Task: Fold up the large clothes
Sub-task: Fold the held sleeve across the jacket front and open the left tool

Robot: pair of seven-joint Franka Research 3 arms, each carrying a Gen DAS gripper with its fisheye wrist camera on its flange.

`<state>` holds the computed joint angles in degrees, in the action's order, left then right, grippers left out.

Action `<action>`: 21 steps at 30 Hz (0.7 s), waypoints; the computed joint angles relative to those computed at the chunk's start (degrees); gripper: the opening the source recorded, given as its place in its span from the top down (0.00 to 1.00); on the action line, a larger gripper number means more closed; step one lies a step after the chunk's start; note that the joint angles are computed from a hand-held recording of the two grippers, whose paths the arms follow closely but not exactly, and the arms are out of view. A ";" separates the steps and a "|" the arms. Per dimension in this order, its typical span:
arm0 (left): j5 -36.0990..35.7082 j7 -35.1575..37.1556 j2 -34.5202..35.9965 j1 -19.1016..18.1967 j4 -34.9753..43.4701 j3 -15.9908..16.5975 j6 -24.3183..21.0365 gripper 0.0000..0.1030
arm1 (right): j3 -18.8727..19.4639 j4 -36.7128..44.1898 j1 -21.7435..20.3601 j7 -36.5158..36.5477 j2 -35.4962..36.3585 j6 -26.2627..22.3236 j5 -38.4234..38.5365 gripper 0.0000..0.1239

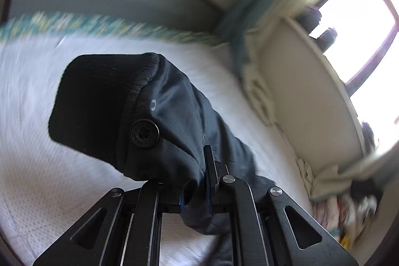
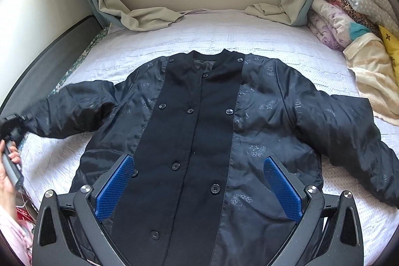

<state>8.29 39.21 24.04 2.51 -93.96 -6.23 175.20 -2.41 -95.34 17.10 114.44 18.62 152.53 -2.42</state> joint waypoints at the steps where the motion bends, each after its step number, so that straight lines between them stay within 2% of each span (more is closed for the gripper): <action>1: 1.89 0.07 -0.96 -1.81 -0.18 1.12 0.80 0.88 | -0.33 0.21 0.30 0.47 0.10 -0.15 -0.66 0.17; 5: 11.81 -2.41 -2.17 -11.20 1.90 7.78 1.41 0.87 | -1.85 0.19 1.66 3.75 -0.10 -0.64 -4.47 0.17; 6: 13.16 -2.36 -1.72 -11.98 3.06 7.75 1.20 0.87 | -1.97 0.06 1.76 4.36 -0.22 -0.66 -5.13 0.17; 9: 15.34 0.45 -0.50 -12.95 5.65 4.78 0.62 0.87 | -2.25 -0.79 1.82 6.16 -0.90 -0.38 -6.87 0.17; 13: 11.44 10.00 4.61 -11.10 12.66 -4.29 -4.11 0.87 | -2.31 -2.65 1.23 8.23 -2.34 0.71 -7.89 0.17; 17: 8.68 17.98 11.89 -14.79 22.68 -7.14 -12.65 0.86 | -2.46 -4.74 0.55 10.71 -3.92 1.64 -8.75 0.17; 19: 7.86 21.70 16.39 -18.68 29.39 -6.06 -18.20 0.86 | -2.34 -5.50 0.03 11.62 -4.40 1.88 -8.80 0.17; 20: 9.37 21.94 17.36 -18.83 30.55 -7.08 -20.95 0.86 | -2.22 -5.97 -0.32 11.90 -4.69 2.01 -8.53 0.17; 21: 8.20 24.66 19.79 -20.78 33.70 -6.11 -23.42 0.86 | -2.04 -6.33 -0.67 12.00 -4.90 2.11 -8.18 0.17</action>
<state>16.49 63.87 43.83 -18.27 -60.26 -12.34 151.78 -4.45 -101.68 16.44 126.44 13.72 154.64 -10.61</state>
